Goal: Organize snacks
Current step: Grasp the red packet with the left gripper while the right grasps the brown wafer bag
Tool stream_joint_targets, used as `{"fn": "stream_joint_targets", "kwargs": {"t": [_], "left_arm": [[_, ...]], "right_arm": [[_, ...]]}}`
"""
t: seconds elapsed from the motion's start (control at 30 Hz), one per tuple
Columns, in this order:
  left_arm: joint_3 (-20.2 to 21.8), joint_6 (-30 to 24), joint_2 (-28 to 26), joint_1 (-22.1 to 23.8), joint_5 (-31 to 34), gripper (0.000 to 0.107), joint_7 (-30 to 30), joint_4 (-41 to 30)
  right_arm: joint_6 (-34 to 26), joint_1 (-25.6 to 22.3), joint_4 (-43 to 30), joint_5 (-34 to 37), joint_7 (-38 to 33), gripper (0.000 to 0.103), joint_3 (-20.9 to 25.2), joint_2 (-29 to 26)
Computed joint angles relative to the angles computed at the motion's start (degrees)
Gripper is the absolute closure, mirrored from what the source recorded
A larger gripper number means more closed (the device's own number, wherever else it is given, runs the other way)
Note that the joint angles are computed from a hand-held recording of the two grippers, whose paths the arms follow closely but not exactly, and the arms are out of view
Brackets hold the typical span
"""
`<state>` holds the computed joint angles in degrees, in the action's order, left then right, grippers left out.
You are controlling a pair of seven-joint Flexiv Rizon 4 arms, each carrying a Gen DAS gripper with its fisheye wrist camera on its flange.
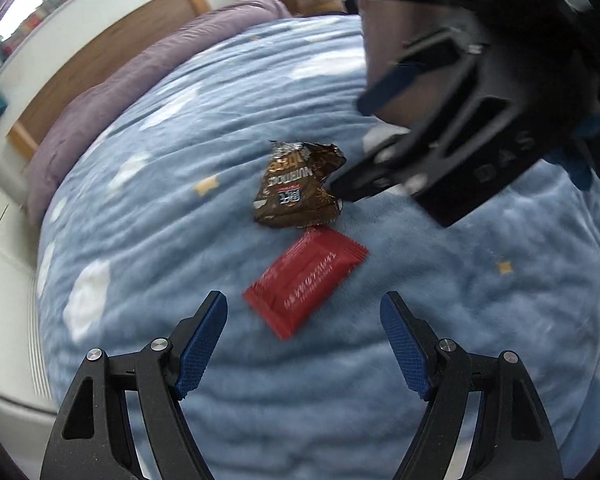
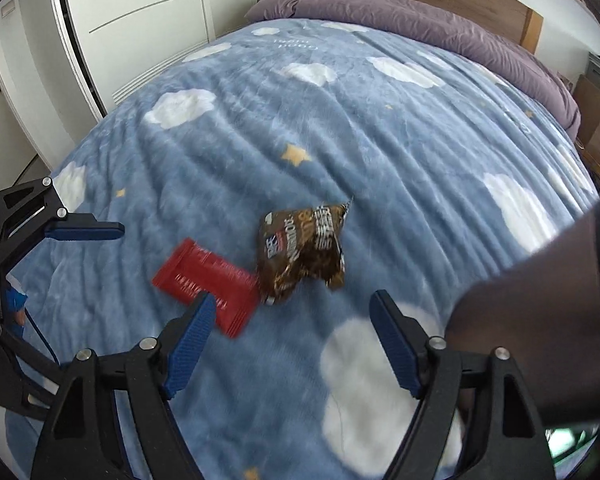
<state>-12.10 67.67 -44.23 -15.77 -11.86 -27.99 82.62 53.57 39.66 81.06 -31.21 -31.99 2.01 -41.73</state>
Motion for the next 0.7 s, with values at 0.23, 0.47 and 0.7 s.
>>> {"fn": "stream_joint_targets", "kwargs": {"t": [0.23, 0.47, 0.7], "left_arm": [[0.83, -6.33, -5.23, -1.07, 1.42, 0.033, 3.59, -7.57], [1.48, -12.92, -9.27, -1.92, 0.17, 0.033, 2.28, -13.89], [0.65, -17.22, -11.34, -1.29, -3.12, 0.038, -1.83, -16.96]], "right_arm": [[-3.20, -2.39, -9.41, 4.41, -8.58, 0.000, 2.24, -7.06], [-5.20, -2.45, -14.30, 7.77, -12.54, 0.000, 1.64, -10.87], [-2.45, -2.81, -14.33, 9.08, -12.82, 0.000, 0.85, -12.04]]}}
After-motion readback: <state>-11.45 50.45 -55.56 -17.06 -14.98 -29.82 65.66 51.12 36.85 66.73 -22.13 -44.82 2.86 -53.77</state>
